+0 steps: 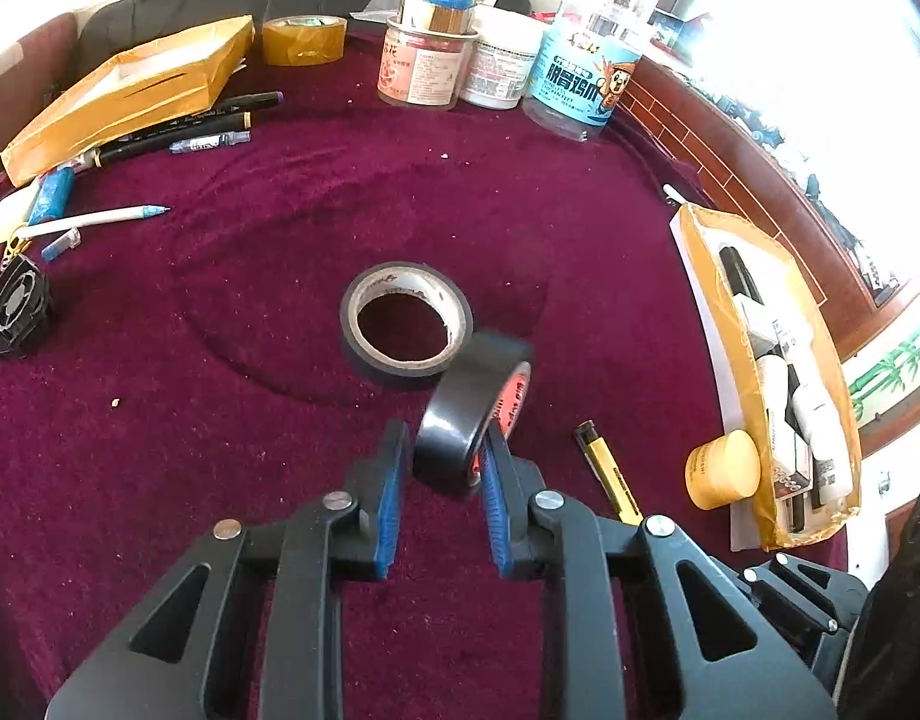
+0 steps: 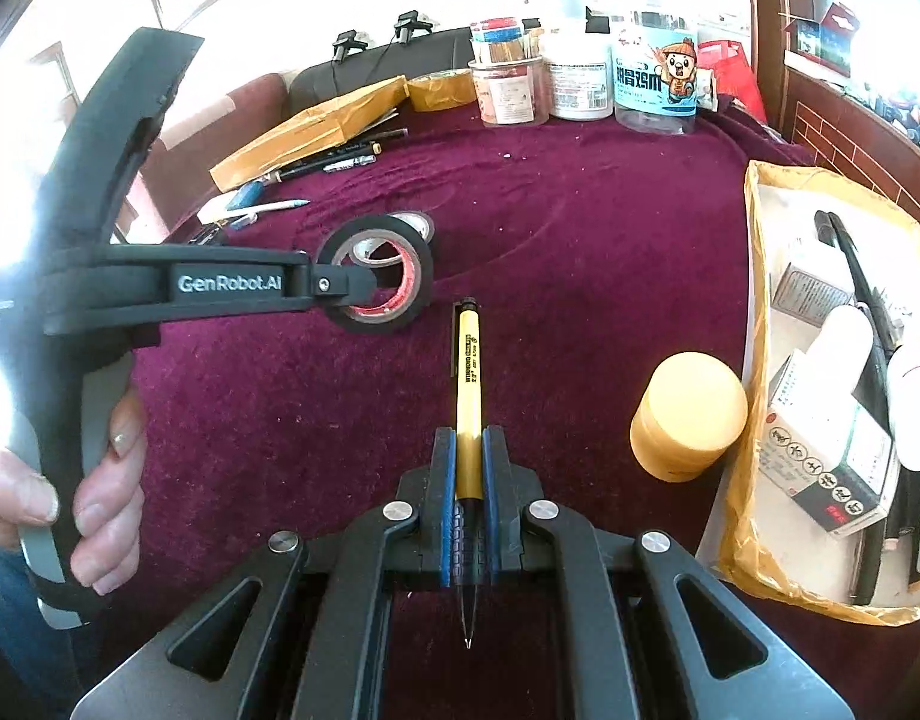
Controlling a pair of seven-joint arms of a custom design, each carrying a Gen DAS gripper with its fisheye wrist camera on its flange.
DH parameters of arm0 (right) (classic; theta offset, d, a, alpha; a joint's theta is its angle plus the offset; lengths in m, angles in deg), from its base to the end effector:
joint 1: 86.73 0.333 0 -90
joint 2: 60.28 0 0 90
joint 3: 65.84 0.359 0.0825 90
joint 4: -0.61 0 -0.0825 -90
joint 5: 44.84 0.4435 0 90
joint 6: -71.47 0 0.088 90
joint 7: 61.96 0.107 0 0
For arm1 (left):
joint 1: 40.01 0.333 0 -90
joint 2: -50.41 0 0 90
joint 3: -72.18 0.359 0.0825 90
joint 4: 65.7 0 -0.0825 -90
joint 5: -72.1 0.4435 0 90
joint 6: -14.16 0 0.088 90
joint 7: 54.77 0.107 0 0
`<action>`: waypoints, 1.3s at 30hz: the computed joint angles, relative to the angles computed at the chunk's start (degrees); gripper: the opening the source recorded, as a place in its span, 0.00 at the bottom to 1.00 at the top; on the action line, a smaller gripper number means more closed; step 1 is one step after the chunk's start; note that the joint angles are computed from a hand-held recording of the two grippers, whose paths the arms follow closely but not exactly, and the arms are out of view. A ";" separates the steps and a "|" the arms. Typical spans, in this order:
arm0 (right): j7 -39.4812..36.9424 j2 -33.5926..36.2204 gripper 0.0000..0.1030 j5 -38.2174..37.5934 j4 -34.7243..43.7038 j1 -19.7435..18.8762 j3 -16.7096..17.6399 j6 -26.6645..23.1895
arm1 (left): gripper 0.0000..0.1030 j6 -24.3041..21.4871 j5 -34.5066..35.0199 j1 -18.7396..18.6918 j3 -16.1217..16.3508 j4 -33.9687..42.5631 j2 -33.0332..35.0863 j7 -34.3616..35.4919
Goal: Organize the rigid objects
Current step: 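Grasp the black tape roll with the left gripper while the right holds the pen, then lift the tape roll and yellow pen toward the tray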
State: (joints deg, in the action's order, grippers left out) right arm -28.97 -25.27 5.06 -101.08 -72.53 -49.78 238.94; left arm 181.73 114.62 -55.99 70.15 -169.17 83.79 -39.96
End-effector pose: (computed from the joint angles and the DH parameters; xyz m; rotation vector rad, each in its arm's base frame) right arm 0.6852 0.3150 0.2585 -2.1661 1.1180 -0.1374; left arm 0.6995 -0.2690 0.2630 -2.2223 1.5979 -0.7282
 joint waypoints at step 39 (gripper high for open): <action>-3.48 -0.58 0.07 5.78 -0.63 -2.66 1.92 -0.36 | 0.60 -12.41 14.20 -6.21 4.14 5.20 1.75 -11.75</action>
State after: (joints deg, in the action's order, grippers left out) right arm -32.46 -25.85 10.84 -101.71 -75.19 -47.86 238.58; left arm 169.32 128.82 -62.20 74.29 -163.98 85.54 -51.71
